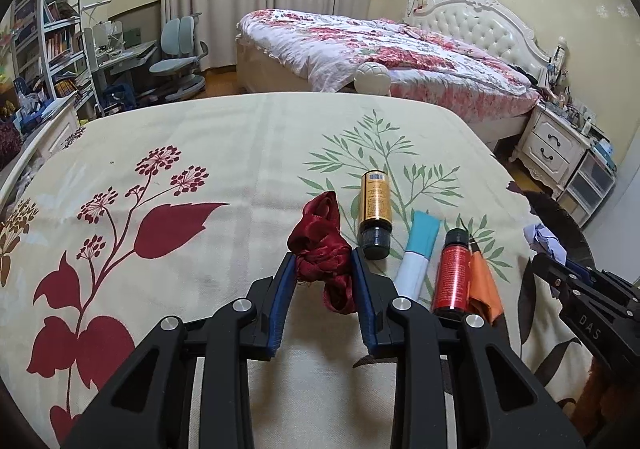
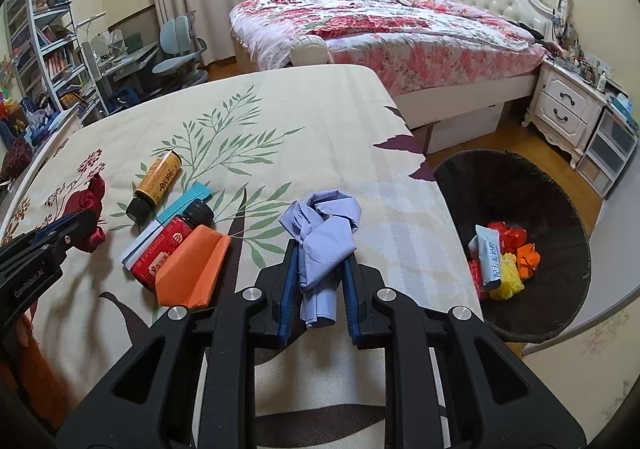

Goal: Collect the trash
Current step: 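Carry both items over the black bin and open both tools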

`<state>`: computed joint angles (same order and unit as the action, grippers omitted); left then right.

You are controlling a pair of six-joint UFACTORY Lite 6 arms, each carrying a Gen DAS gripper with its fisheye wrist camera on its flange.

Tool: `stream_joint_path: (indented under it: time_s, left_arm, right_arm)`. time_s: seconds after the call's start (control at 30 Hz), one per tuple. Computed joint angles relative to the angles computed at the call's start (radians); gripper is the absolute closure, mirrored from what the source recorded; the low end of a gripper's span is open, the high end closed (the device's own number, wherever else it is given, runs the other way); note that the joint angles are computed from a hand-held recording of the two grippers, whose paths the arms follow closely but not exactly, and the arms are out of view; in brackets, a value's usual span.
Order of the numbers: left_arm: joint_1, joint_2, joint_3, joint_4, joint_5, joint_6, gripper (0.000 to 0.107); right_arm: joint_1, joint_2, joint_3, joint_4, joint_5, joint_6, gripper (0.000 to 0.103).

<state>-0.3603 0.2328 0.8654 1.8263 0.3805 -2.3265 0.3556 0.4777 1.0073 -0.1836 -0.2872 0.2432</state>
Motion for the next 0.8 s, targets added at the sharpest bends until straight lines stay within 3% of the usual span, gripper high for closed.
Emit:
stream_joint_path:
  time_s: [0.33, 0.57, 0.8]
  left_arm:
    - [-0.133, 0.034, 0.13, -0.058, 0.018, 0.071, 0.076]
    - [-0.208, 0.205, 0.36, -0.128, -0.003, 0.168, 0.076]
    - [-0.259, 0.421, 0.663, -0.322, -0.018, 0.396, 0.076]
  right_arm:
    - [-0.121, -0.124, -0.094, 0.027, -0.036, -0.055, 0.083]
    - [-0.253, -0.119, -0.076, 0.005, -0.044, -0.063, 0.083]
    - [-0.357, -0.057, -0.01, -0.011, -0.051, -0.067, 0.083]
